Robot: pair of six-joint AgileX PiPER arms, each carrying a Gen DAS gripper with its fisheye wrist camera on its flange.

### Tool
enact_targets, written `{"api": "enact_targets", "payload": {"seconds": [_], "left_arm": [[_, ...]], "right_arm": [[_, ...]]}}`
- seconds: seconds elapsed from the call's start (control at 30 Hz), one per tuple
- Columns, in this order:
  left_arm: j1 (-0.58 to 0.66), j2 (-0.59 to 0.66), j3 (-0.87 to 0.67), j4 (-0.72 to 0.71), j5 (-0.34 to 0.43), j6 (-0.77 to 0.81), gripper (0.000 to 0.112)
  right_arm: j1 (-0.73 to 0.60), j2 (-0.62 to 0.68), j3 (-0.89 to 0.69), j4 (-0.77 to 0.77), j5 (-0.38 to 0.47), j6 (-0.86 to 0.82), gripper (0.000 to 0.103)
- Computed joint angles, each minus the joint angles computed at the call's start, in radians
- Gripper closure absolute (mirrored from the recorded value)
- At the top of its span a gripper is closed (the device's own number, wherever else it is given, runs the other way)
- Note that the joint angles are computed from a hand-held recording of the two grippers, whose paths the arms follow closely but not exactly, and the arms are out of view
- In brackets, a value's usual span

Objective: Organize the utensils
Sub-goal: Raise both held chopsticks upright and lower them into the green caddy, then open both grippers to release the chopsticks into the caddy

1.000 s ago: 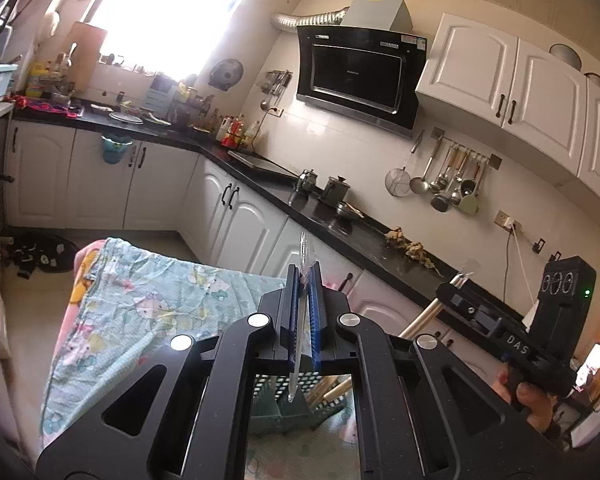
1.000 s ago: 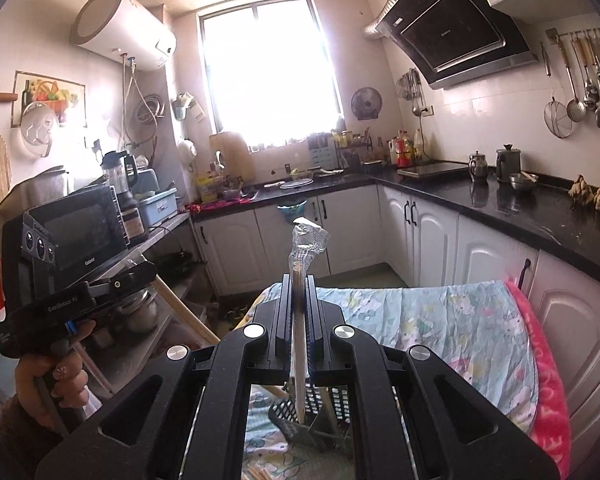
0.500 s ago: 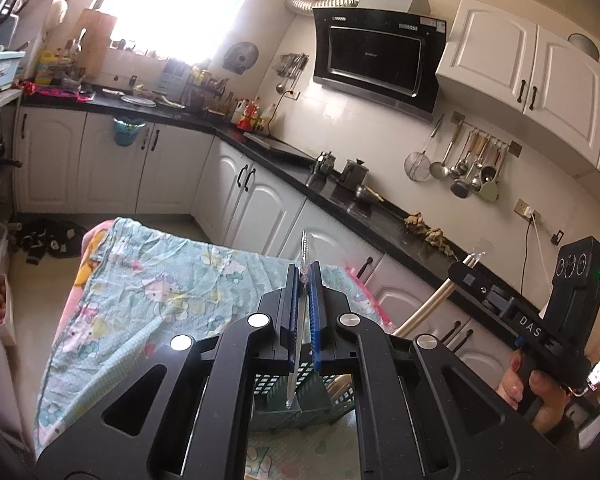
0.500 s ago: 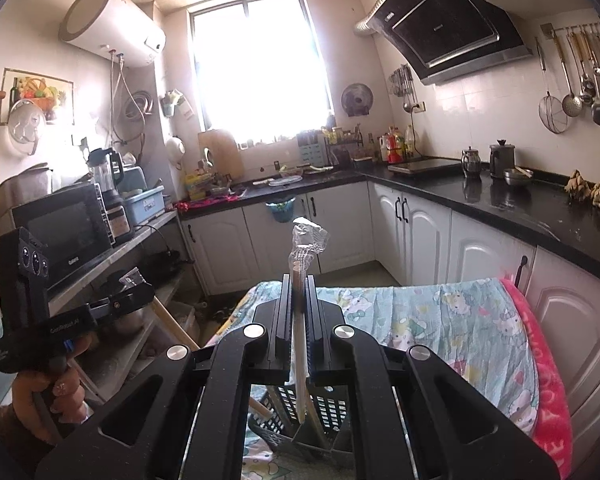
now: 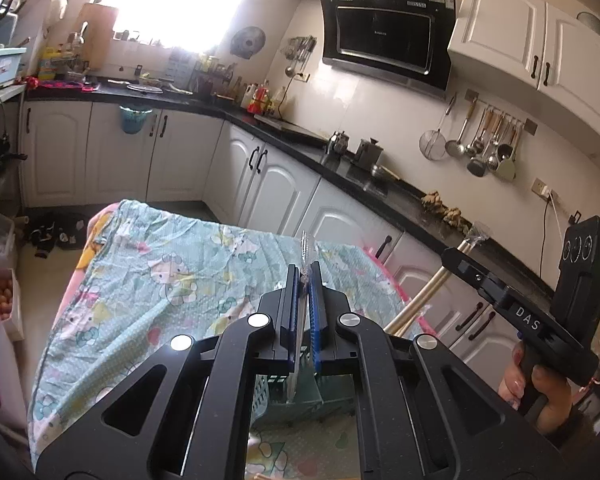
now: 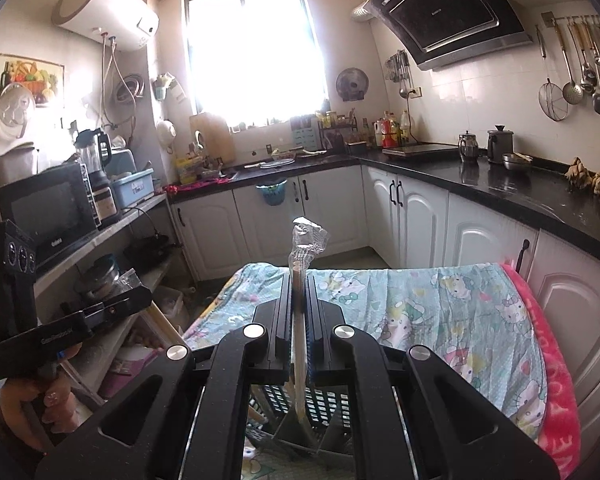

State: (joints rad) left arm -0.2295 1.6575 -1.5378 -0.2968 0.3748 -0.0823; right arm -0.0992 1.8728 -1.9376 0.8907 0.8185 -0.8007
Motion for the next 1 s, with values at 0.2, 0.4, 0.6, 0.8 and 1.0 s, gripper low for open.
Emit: {"api": "enact_targets", "payload": {"seconds": [0.2,0.4,0.6,0.8,1.0], "left_arm": [[-0.010,0.025,0.012,-0.002,-0.011,0.011,0.110],[-0.008,0.053,0.021,-0.046,-0.014,0.046,0.110],[-0.007,0.073,0.022,-0.063,-0.009,0.056,0.110],[0.000,0.076,0.034,-0.077,-0.014,0.064,0.090],[0.009,0.040,0.067,-0.075,-0.043,0.052,0.057]], "right_arm": [[0.024,0.019,0.028,-0.026,-0.040,-0.019,0.097],[0.055,0.035,0.059,-0.078,-0.078,-0.013,0.097],[0.072,0.066,0.049,-0.131,-0.078,0.039,0.097],[0.073,0.072,0.059,-0.161,-0.088,0.071,0.069],[0.055,0.056,0.082,-0.138,-0.084,0.054,0.058]]}}
